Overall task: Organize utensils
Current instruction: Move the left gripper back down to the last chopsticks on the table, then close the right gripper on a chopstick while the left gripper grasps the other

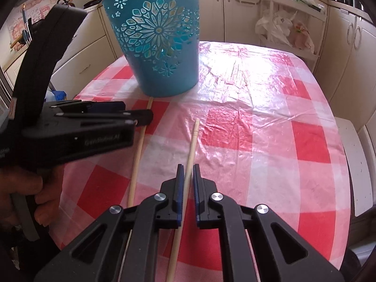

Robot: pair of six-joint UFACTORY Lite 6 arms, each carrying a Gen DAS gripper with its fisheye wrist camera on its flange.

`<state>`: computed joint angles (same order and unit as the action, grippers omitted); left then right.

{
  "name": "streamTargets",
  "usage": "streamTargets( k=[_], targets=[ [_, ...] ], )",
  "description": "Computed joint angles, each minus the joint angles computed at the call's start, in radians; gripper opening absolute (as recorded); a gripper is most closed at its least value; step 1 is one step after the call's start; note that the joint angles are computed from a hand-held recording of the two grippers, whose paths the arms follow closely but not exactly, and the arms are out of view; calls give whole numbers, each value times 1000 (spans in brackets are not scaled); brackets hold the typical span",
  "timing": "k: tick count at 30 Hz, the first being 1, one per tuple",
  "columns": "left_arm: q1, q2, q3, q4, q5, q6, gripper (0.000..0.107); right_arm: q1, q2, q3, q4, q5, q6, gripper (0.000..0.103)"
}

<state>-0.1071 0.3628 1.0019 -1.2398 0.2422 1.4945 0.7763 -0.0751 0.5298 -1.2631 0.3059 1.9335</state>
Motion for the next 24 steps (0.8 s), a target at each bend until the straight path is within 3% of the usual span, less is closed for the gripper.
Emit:
streamTargets(
  k=[4, 9, 15, 17, 21, 23, 24],
  targets=[
    [-10, 3, 6, 27, -4, -4, 48, -12, 52, 43, -44, 1, 12, 15],
    [-28, -23, -35, -107, -8, 192, 47, -20, 67, 65, 34, 10, -61, 10],
    [-18, -32, -50, -141, 63, 355, 32, -49, -19, -13, 21, -39, 44, 7],
    [-27, -51, -73, -150, 77, 425, 20, -45, -21, -9, 58, -31, -6, 7],
    [-2, -63, -57, 59, 148, 338, 16, -67, 16, 32, 138, -38, -149, 11],
    [18, -62, -38, 166, 180, 265, 16, -76, 44, 58, 150, -51, -184, 23],
    [22, -62, -29, 199, 185, 234, 16, -76, 57, 71, 167, -47, -208, 23]
  ],
)
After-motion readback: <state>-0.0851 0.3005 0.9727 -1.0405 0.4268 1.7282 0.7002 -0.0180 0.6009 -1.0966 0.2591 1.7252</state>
